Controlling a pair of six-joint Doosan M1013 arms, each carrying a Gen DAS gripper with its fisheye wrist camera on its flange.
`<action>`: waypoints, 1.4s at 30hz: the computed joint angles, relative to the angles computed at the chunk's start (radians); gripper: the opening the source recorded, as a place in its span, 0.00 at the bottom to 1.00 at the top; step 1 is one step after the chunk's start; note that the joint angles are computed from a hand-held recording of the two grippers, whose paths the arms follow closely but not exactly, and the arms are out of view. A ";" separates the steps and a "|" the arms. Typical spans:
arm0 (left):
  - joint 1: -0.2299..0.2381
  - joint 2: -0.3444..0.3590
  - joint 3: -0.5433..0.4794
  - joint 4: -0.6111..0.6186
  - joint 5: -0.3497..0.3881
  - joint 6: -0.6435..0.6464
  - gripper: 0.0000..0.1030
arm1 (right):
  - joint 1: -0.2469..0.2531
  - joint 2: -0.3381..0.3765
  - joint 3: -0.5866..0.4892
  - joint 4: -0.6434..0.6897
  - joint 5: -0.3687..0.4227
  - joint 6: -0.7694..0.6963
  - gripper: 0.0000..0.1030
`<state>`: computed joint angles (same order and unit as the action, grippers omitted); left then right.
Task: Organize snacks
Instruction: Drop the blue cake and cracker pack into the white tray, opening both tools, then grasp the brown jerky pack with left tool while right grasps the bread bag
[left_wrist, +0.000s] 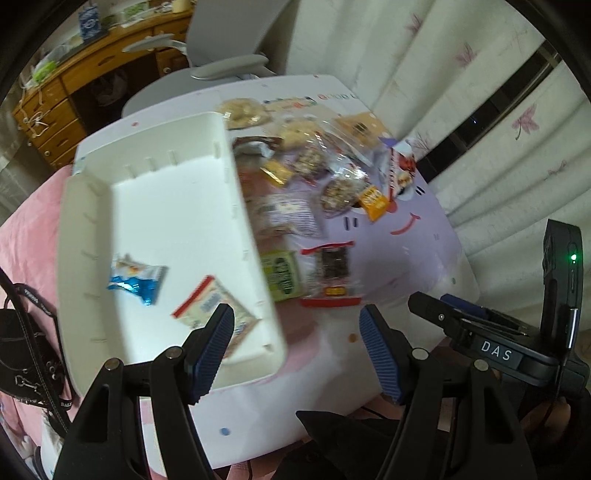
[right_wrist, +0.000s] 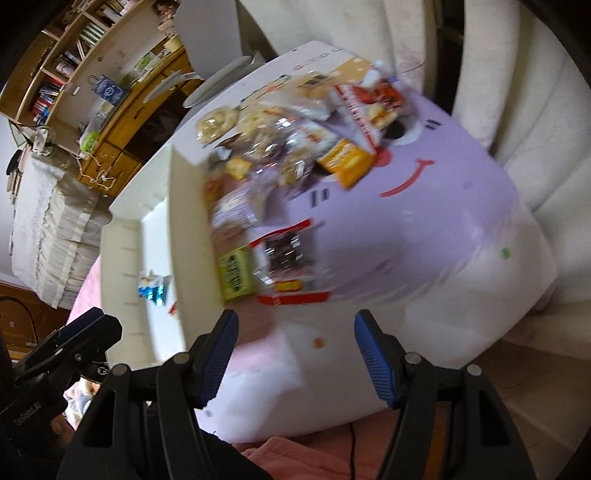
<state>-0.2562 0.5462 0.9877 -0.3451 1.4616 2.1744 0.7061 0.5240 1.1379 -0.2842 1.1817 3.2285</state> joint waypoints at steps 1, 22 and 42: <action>-0.013 0.002 0.001 0.005 0.007 -0.010 0.69 | -0.003 -0.008 0.010 -0.001 0.004 -0.007 0.64; -0.140 0.070 0.012 0.115 0.006 -0.342 0.70 | -0.145 -0.161 0.191 -0.040 -0.056 -0.372 0.71; -0.163 0.028 0.190 0.246 -0.239 -0.517 0.70 | -0.250 -0.094 0.229 -0.057 -0.240 -0.643 0.87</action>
<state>-0.4196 0.5737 1.1779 -0.0991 1.2230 1.6570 0.4558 0.4301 1.3669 -0.3416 0.9420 2.5860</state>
